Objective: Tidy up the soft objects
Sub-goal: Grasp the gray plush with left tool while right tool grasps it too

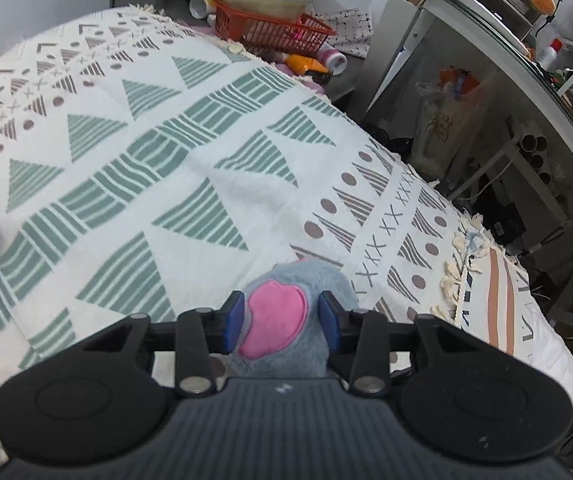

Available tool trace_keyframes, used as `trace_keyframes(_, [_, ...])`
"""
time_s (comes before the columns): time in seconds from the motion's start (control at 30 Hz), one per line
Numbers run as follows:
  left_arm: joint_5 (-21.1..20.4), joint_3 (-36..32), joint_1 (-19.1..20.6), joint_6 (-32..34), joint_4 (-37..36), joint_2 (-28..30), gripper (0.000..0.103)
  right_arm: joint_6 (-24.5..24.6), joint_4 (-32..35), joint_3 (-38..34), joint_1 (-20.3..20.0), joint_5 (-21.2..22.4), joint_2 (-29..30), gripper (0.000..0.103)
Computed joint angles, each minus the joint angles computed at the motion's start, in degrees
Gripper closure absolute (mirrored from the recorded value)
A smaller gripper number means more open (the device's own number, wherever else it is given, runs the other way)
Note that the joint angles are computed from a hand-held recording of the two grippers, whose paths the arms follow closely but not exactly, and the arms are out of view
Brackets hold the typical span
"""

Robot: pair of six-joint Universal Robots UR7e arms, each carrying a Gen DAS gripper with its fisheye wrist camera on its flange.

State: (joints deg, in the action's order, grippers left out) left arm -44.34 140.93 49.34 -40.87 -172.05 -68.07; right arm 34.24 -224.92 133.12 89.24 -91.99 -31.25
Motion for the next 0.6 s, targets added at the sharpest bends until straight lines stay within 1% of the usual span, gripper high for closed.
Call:
trace_keyframes(0.07, [-0.20,-0.02,0.62,0.62,-0.66,1.15,0.063,-0.19,-0.61,-0.17,0.16,0.38,0.39,0.076])
trace_keyframes(0.13, [-0.35,0.16,1.46,0.23,-1.62,1.99,0.066,-0.86,-0.38,-0.40,0.31,0.26,0.28,0.077])
trace_keyframes(0.2, [-0.88,0.90,2.17,0.07,-4.04,2.11,0.071,-1.42,-0.16,-0.88,0.88,-0.77,0.36,0.077])
trace_keyframes(0.27, [-1.52,1.59,2.53,0.01,-5.79,1.66,0.077,-2.04,-0.76,-1.20,1.22,-1.17,0.59,0.077])
trace_keyframes(0.3, [-1.80,1.79,2.66,0.10,-6.05,1.31,0.078,-2.62,-1.23,-1.35,1.40,-1.09,0.70,0.076])
trace_keyframes(0.4, [-3.21,2.37,3.11,0.98,-6.83,0.08,0.081,-5.34,-0.41,-2.12,2.91,-2.82,0.51,0.075])
trace_keyframes(0.53, [-3.92,3.45,3.02,0.40,-6.19,-1.85,0.082,-5.66,0.38,-2.80,3.14,-2.98,1.17,0.075])
trace_keyframes(0.6, [-4.30,4.18,2.86,0.17,-5.85,-3.03,0.083,-6.71,0.96,-3.29,3.92,-3.95,1.32,0.074])
